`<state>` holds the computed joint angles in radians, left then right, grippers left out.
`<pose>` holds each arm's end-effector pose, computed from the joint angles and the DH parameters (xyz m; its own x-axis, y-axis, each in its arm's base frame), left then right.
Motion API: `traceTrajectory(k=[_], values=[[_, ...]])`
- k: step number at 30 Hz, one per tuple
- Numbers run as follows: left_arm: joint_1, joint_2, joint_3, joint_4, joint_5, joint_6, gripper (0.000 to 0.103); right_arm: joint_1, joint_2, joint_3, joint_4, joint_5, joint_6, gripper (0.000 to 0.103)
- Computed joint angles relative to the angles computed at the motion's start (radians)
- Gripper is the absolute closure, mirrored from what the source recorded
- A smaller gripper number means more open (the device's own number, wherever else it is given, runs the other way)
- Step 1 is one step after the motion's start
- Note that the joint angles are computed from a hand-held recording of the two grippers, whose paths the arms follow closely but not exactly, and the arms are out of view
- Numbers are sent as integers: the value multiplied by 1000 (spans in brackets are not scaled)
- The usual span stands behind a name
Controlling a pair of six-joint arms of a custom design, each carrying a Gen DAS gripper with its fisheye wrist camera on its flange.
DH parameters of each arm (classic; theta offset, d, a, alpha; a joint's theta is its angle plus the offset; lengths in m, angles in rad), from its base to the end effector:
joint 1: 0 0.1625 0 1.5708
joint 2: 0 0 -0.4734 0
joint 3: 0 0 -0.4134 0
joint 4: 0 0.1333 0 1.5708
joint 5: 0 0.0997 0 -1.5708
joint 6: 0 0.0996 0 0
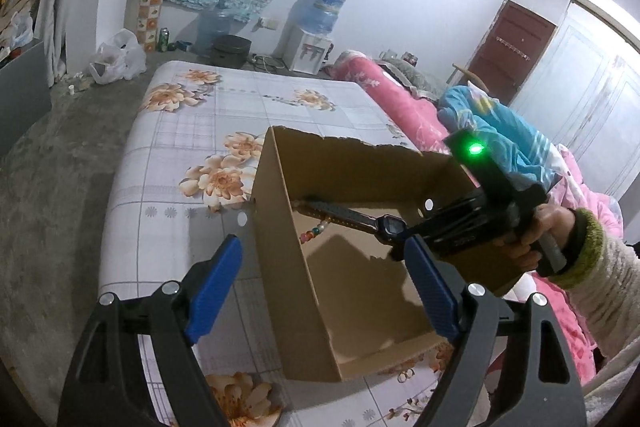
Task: Organize jewelry
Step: 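Open both grippers to lay the watch inside the box, then move both grippers back toward the peach bracelet and gold earrings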
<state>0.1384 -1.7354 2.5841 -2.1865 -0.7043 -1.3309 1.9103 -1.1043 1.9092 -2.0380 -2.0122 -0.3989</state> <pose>-0.2463 -0.2455 0.2335 -0.9159 0.0278 -0.4005 0.3115 0.6784 -0.6654 0.2733 -0.5013 0.1694 -0.6201 -0.7460 0.2428 -0.6024 0.6510 0.4619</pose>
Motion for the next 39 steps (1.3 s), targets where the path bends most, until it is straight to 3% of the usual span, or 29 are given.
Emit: traceTrajectory(k=[3,5,8,13,17,20,22,25,28,32,35,39], values=[[-27,-18,2,59,-10,-54,21,-4,25,20,-107,-85,28,76],[-54,-36,2,118,-18,-107,21,-20,26,12,-125,-73,81,81],[-103,-74,-1,221,-33,-196,21,-23,11,23,-178,-63,96,81],[-212,-123,-14,419,-75,-356,19,10,-53,56,-221,-79,82,66],[-297,-141,-7,503,-129,-439,15,67,-194,111,-267,-32,56,53],[-341,-131,22,472,-190,-455,14,112,-335,179,-343,-8,-23,35],[-348,-109,63,372,-236,-440,14,140,-431,240,-384,13,-40,26],[-319,-33,118,186,-295,-387,14,158,-513,316,-423,25,-33,19],[-266,129,131,43,-358,-311,14,176,-590,432,-497,-15,-4,13],[-199,313,112,-68,-402,-196,14,139,-674,584,-560,-89,106,8],[-197,397,81,-37,-389,-173,11,76,-682,660,-591,-162,191,8],[-197,464,52,-4,-386,-114,5,-25,-650,762,-784,-212,215,8]])
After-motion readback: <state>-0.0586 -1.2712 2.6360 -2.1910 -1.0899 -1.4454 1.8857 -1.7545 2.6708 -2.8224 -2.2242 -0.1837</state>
